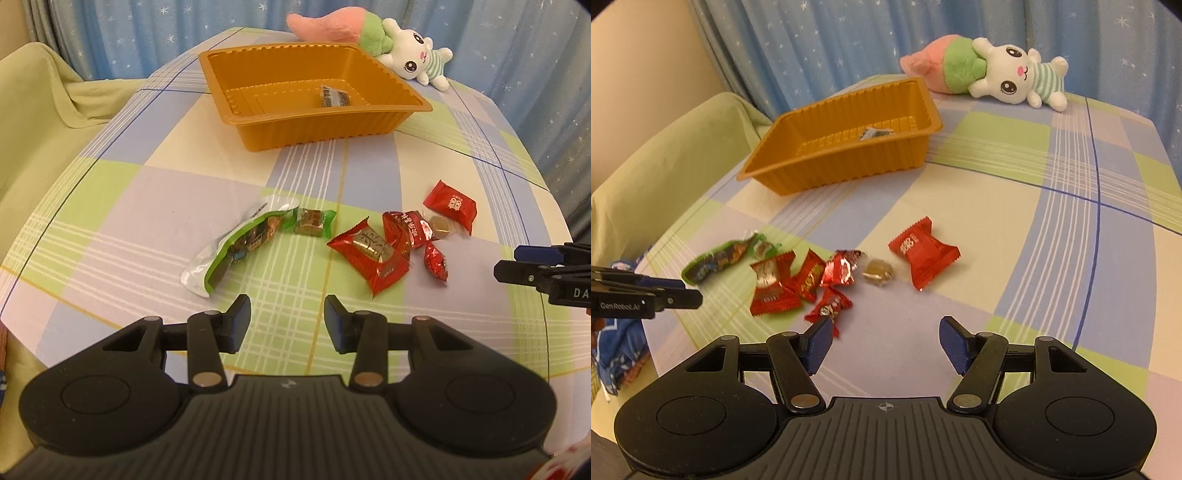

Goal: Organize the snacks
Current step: 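Lower the right tool onto the red square candy and close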

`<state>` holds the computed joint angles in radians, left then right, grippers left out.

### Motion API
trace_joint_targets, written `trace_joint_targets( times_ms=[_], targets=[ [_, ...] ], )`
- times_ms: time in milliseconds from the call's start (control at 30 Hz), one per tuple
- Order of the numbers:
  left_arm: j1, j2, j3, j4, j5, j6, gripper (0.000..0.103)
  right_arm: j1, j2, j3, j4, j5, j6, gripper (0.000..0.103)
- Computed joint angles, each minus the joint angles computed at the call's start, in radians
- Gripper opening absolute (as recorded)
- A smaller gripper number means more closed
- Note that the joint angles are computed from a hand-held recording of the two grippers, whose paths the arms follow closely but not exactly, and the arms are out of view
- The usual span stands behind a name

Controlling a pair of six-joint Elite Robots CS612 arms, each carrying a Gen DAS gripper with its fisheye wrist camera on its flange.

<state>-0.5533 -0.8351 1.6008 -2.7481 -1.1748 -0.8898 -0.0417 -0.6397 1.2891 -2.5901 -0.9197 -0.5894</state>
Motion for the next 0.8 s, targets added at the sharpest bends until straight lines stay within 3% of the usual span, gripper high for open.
trace_joint_targets(
  times_ms=[500, 667, 800],
  targets=[
    [-0.002, 0.000, -0.002, 0.011, 0.010, -0.019, 0.042, 0.013, 0.058, -0.095, -0.052, -0.015, -0.063, 0.064],
    [0.000, 0.003, -0.007, 0.014, 0.010, -0.016, 0.042, 0.022, 0.087, -0.150, -0.026, -0.016, -0.086, 0.054],
    [0.004, 0.007, -0.015, 0.019, 0.005, -0.011, 0.042, 0.032, 0.110, -0.189, -0.009, -0.024, -0.110, 0.053]
  ],
)
